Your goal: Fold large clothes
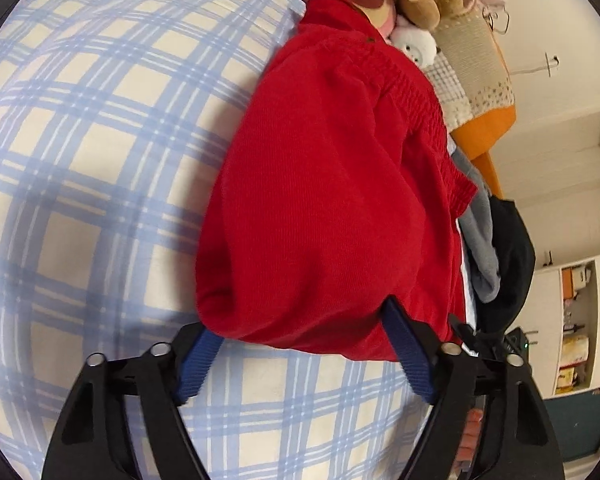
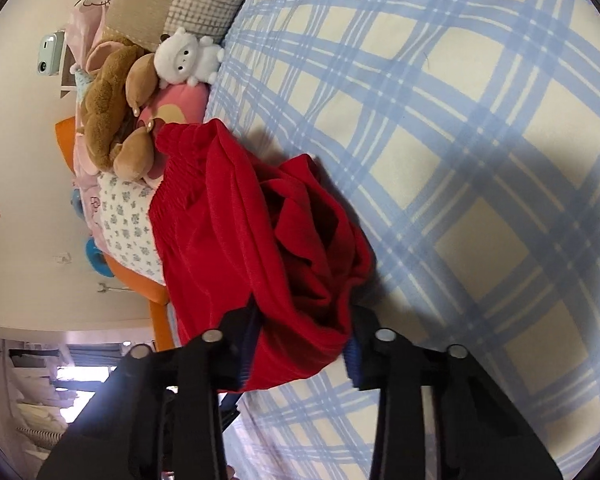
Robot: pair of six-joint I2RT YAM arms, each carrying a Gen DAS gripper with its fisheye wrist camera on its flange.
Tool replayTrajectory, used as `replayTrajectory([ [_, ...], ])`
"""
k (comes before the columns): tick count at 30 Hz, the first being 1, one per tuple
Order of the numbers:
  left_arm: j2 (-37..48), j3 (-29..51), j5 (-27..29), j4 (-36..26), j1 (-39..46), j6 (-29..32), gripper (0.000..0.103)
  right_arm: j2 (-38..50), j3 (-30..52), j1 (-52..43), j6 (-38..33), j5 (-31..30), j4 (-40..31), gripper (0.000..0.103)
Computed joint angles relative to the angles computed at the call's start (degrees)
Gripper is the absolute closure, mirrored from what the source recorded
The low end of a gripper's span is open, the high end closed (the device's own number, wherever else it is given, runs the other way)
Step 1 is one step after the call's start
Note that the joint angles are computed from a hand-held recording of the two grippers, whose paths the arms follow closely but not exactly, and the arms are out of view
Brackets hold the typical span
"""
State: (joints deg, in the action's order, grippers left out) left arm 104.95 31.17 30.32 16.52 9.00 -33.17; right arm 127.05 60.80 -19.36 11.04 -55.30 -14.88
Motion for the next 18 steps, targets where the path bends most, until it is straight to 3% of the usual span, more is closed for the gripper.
replayTrajectory([
  [6,1.4,-3.16,3.7,6.69,3.1,1.06,0.052,-0.11,0.99,-0.06,-1.59,-0.86,-1.93,0.077],
  [12,-7.46,0.74,3.93,-5.63,3.51,4.02,0.061,-3.13,3.74,0.45,-3.11,-2.08,-7.03,0.081],
  [18,-13.61,9.32,3.94,-17.19,3.96,4.41,0.062,-7.83,8.91,3.04,2.63,-4.15,-8.1,0.082],
])
